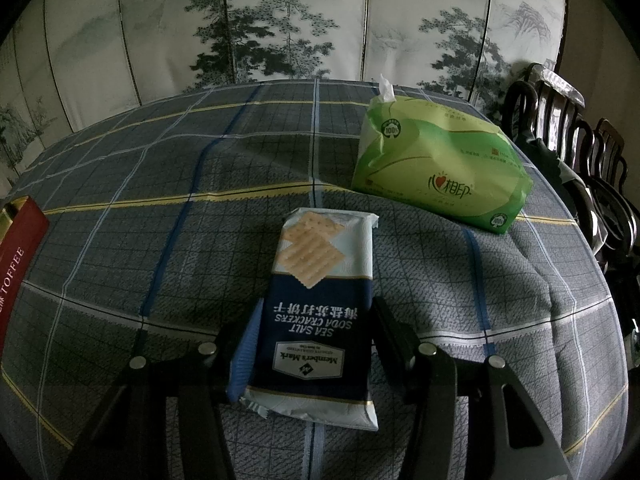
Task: Organize snacks
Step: 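Carry the orange snack bag into the gold tin and release it with the left tool, then carry the cracker packet toward the gold tin with the right tool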
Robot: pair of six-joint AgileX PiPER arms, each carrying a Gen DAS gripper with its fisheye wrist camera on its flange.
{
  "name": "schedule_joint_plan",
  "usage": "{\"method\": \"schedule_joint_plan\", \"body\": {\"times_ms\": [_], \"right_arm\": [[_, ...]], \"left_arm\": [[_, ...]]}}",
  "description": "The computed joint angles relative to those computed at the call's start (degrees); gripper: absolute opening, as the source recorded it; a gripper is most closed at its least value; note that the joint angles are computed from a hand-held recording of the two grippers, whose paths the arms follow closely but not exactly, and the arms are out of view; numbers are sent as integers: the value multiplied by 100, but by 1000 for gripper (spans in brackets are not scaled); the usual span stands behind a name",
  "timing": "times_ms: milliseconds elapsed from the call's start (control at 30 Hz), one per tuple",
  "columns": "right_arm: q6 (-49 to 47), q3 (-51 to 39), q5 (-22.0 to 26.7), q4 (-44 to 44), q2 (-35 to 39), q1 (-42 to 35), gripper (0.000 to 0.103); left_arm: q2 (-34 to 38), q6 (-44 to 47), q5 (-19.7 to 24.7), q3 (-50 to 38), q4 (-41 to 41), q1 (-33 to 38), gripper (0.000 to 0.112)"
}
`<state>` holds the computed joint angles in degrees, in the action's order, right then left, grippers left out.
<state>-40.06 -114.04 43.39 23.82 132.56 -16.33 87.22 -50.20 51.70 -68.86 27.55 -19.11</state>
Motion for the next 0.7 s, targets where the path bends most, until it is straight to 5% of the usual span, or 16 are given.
{"method": "schedule_joint_plan", "body": {"times_ms": [700], "right_arm": [[563,-564,455,-490,213,129,52]], "left_arm": [[-801,-1175,352,987,973,-174,73]]}}
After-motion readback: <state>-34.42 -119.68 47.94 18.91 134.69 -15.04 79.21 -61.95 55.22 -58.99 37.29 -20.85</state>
